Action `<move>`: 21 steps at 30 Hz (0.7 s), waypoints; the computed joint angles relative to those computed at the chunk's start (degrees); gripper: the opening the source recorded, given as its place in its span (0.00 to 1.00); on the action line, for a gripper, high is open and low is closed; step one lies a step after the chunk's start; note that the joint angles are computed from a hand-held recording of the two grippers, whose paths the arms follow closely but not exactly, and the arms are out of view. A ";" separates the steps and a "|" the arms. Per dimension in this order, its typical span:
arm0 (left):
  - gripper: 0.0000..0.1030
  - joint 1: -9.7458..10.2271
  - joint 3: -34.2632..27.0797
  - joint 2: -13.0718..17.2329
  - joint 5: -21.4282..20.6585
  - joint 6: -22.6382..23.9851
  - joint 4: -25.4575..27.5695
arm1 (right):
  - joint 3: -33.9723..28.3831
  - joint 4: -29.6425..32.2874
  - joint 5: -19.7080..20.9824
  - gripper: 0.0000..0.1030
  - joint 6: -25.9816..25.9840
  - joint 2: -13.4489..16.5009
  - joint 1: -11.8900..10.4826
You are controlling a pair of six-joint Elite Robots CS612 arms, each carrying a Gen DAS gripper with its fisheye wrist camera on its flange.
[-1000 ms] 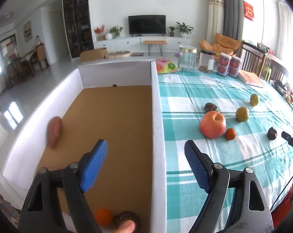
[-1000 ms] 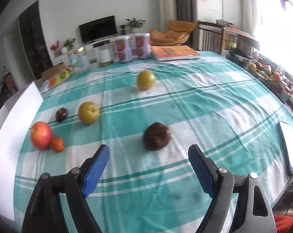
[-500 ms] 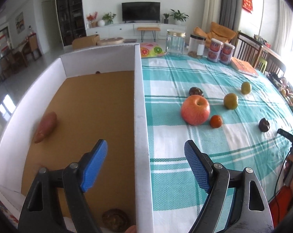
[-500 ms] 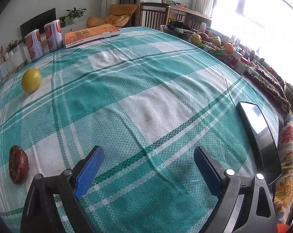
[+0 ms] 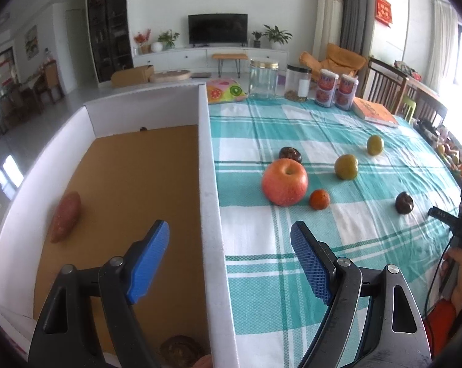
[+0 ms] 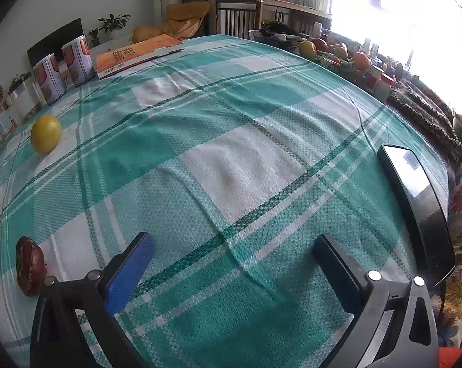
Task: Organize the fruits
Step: 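Withdraw both tools from the box back over the table, then move the left tool toward the red apple on the cloth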
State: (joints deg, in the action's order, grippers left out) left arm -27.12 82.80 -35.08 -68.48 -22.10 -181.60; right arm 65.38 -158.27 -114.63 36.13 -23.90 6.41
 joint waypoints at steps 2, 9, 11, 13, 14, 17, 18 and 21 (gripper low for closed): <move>0.81 -1.35 1.24 0.01 7.31 0.53 -6.84 | -0.04 0.05 -0.08 1.00 -0.03 0.02 0.02; 0.89 -3.22 1.50 0.63 0.49 8.58 -23.50 | 0.01 -0.02 -0.01 1.00 -0.05 0.00 0.00; 0.89 -3.18 0.13 0.99 -5.72 8.72 -18.72 | 0.01 -0.02 -0.01 1.00 -0.05 0.00 0.00; 0.89 -2.95 -2.10 1.80 -12.61 8.43 -10.68 | 0.02 -0.06 0.03 1.00 -0.05 -0.01 -0.01; 0.89 -2.78 -3.51 2.53 -15.96 8.52 -6.56 | 0.02 -0.06 0.03 1.00 -0.05 -0.01 -0.01; 0.89 -2.97 -7.99 5.39 -19.63 10.63 4.37 | -0.01 -0.09 0.18 1.00 -0.03 0.01 -0.03; 0.89 -3.30 -9.40 6.43 -18.52 11.38 7.18 | 0.00 -0.10 0.17 1.00 -0.05 0.00 -0.04; 0.89 -3.99 -11.45 8.37 -13.52 13.78 10.44 | 0.00 -0.10 0.17 1.00 -0.05 0.00 -0.04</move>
State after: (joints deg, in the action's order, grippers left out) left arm -31.11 71.35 -26.71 -82.00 -8.31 -171.16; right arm 65.38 -158.37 -114.47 36.08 -23.90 6.37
